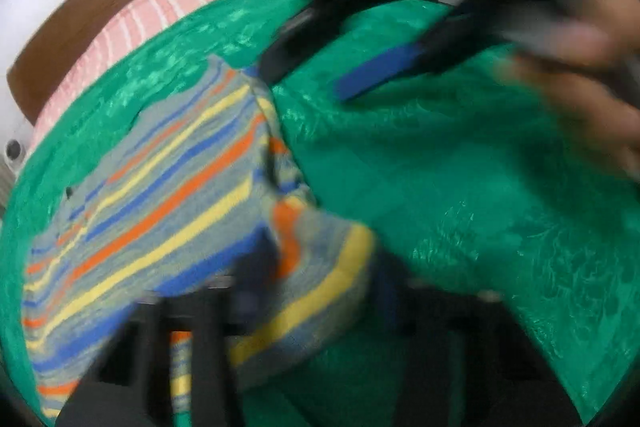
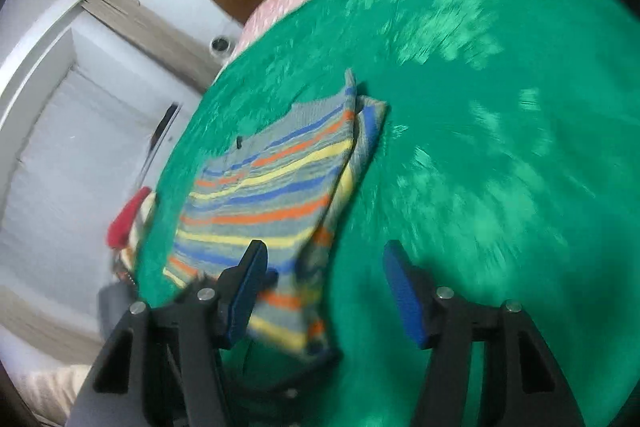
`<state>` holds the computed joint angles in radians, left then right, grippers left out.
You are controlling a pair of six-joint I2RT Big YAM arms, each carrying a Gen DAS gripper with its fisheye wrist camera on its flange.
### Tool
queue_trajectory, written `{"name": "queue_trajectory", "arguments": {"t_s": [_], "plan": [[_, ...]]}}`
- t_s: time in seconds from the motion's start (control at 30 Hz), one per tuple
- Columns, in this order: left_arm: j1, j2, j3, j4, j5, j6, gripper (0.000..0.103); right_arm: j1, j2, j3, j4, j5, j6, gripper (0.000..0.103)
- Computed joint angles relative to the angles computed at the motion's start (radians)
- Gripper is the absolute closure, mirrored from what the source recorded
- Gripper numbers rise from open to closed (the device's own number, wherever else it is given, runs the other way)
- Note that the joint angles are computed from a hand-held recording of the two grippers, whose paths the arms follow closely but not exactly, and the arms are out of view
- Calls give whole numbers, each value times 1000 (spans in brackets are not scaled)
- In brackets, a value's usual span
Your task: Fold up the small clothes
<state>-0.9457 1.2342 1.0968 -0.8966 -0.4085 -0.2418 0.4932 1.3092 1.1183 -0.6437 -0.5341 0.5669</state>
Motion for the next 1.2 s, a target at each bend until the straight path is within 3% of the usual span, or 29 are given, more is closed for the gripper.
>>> {"name": "queue_trajectory", "arguments": {"t_s": [0.07,0.1,0.17,0.2,0.23,0.4,0.47,0.6,0.77,0.83,0.9,0.97,1.0,1.07,1.1,1.2], "plan": [[-1,-6,-11,20,-12,15,85,-16,91,43,33,-53,37,43],[7,-10,-15,26,-5,4,89,-19,140,61,84,-59,86,43],[43,-40,-31,49,66,-28,91,-14,184,84,155,-50,124,50],[69,-68,-44,65,111,-50,92,-3,206,116,136,-26,98,67],[99,-107,-60,78,153,-80,92,13,222,155,87,21,66,94],[297,-352,-137,75,345,-232,92,87,208,265,27,92,30,95],[403,-445,-161,41,405,-249,92,137,245,367,-9,103,14,95],[683,-565,-200,-47,569,-231,92,270,410,639,-115,136,-38,95],[979,-637,-255,-159,686,-111,91,397,694,1019,-279,185,-46,95],[1035,-625,-267,-183,673,-64,88,430,786,1143,-338,213,-52,95],[1074,-604,-269,-213,655,-32,70,451,864,1238,-369,228,-29,92],[1151,-620,-268,-246,714,11,61,461,905,1280,-373,218,30,86],[1170,-628,-266,-253,720,23,45,459,888,1236,-325,190,85,79],[1189,-677,-263,-267,717,43,30,453,808,1094,-188,177,150,74],[1205,-686,-264,-262,727,63,27,452,768,1039,-148,192,154,73],[1164,-647,-259,-230,694,87,27,458,664,943,-164,272,39,72]]}}
